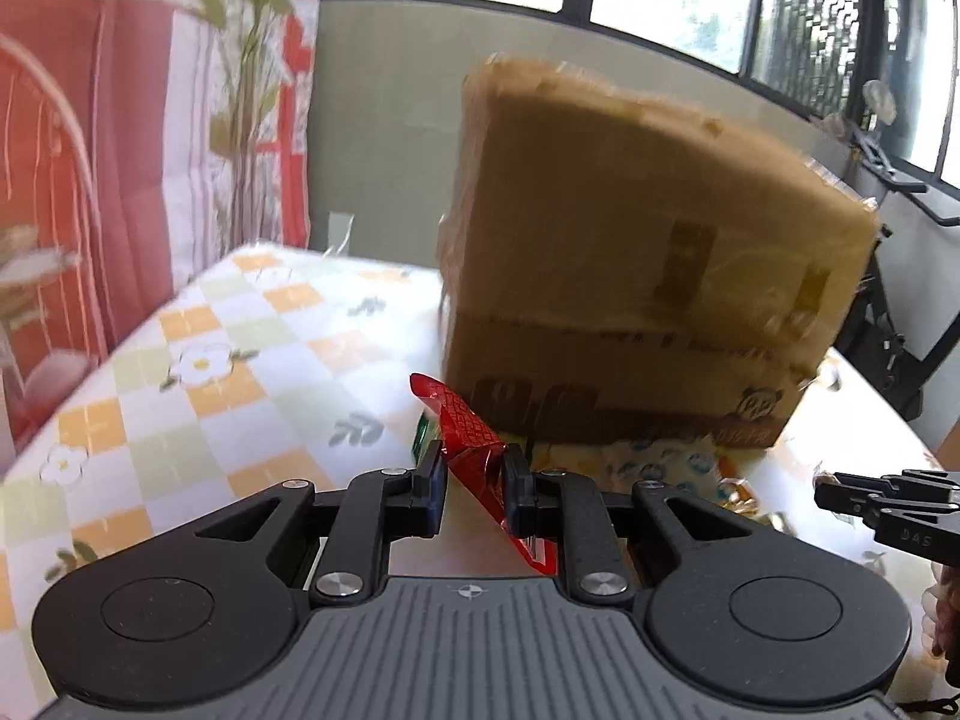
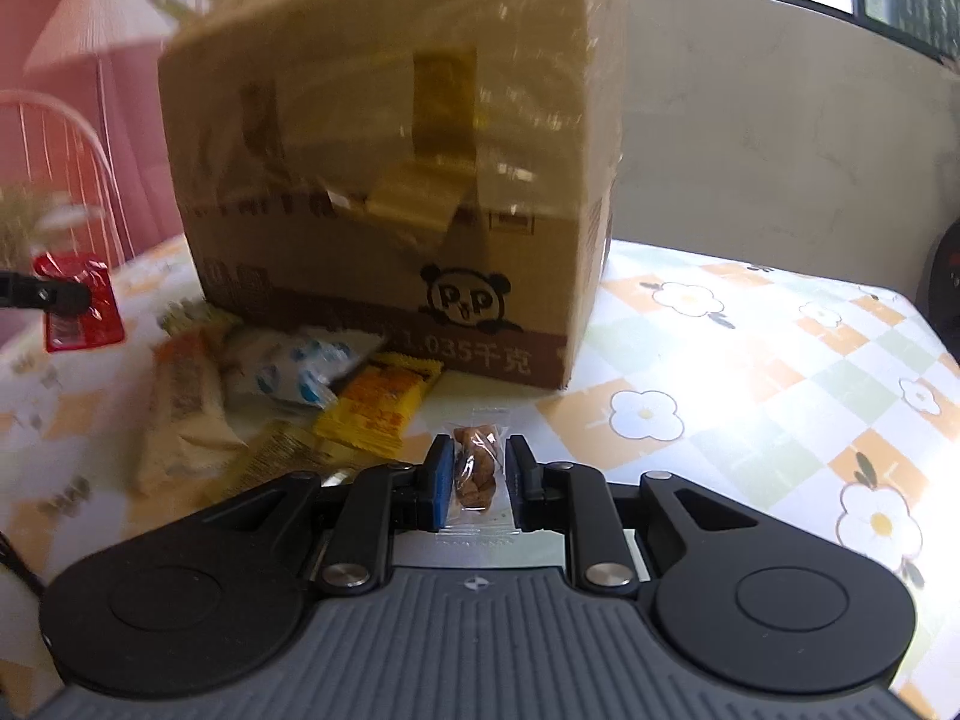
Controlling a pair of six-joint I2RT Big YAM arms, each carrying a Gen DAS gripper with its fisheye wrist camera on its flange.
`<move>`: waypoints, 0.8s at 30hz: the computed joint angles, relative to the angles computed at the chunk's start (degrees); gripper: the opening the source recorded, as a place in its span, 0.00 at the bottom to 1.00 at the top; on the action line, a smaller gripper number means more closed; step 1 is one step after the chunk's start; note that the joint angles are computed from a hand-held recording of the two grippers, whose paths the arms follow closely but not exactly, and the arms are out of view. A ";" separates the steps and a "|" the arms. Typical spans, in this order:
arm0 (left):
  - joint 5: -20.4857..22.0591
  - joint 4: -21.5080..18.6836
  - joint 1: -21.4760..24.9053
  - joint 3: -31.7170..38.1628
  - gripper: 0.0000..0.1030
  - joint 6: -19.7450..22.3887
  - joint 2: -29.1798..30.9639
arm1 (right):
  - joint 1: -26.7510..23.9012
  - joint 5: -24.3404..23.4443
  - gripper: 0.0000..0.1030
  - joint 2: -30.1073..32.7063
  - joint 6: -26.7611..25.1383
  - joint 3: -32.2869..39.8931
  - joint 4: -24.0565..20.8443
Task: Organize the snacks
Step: 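Lift both held packets off the table and carry them over the box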
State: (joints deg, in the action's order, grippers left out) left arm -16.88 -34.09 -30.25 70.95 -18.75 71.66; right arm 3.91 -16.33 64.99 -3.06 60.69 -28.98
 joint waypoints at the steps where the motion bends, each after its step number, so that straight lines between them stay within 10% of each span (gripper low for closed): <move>1: 0.46 0.27 -0.09 0.39 0.19 0.46 -0.21 | -0.16 -0.54 0.20 -0.98 0.25 -0.23 0.15; 15: 9.04 5.55 0.40 20.26 0.20 10.29 9.13 | -0.01 -4.62 0.20 4.29 4.22 18.62 7.70; 24: 8.68 -2.67 1.72 41.68 0.20 13.98 24.62 | 3.80 1.71 0.20 20.65 3.74 40.55 -3.68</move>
